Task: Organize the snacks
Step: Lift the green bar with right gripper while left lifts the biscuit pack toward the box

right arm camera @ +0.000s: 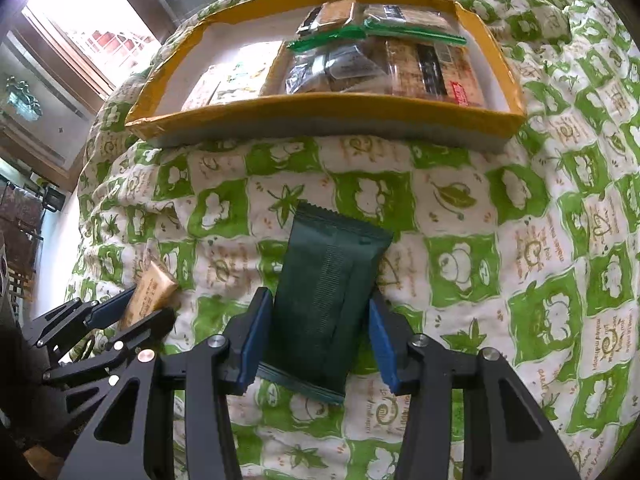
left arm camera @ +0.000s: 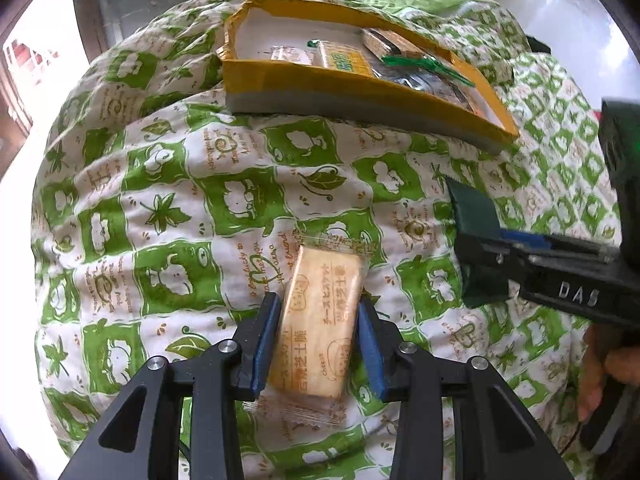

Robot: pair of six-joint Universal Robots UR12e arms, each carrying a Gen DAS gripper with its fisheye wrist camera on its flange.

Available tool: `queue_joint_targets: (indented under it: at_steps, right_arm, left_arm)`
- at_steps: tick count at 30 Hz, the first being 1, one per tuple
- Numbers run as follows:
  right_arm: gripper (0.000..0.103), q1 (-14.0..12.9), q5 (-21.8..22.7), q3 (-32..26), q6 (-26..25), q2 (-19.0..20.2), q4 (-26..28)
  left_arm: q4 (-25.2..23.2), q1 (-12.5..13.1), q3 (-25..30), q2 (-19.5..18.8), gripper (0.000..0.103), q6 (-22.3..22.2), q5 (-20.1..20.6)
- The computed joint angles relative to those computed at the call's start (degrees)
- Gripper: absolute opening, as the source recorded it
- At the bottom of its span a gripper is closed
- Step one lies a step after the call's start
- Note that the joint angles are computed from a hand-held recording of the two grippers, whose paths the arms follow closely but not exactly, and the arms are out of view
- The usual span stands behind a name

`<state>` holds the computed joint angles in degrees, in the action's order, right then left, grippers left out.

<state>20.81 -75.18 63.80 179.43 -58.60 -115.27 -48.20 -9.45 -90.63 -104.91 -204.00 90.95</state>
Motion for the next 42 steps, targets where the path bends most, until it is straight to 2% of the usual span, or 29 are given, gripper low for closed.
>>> queue_joint_targets:
  at_steps: [2,16,22,32,42]
  right_arm:
    - [0.047,-0.08,0.16,0.26,-0.11,-0.13,-0.44]
    - [0.047,0.02,0.24,0.89,-0.85,-0.25,-1.81]
    - [0.046,-0.09,0.79,1.11,-0.83,-0.32,-2.11]
    - [0.044,-0.72,3.36,1.76,0.25,-0.99,-3.6]
    - [0.044,-0.88,3.95,1.9,0.59,-1.31,-4.35]
  left_arm:
    - [0.0,0.49,-0.24,0.21,0.04,-0.46,-0.7]
    - [-1.55,-0.55,0.74,-0.39,0.041,0.13,2.46]
    - [-1.56,-0.56,0.87,-0.49,0.04,0.2,2.41]
    - [1.28,-0.05,-0.41,0.24,0.039,-2.19,0.83]
    - [2.17,-0.15,-0.43,0.49,0.038,-2.1,-0.19]
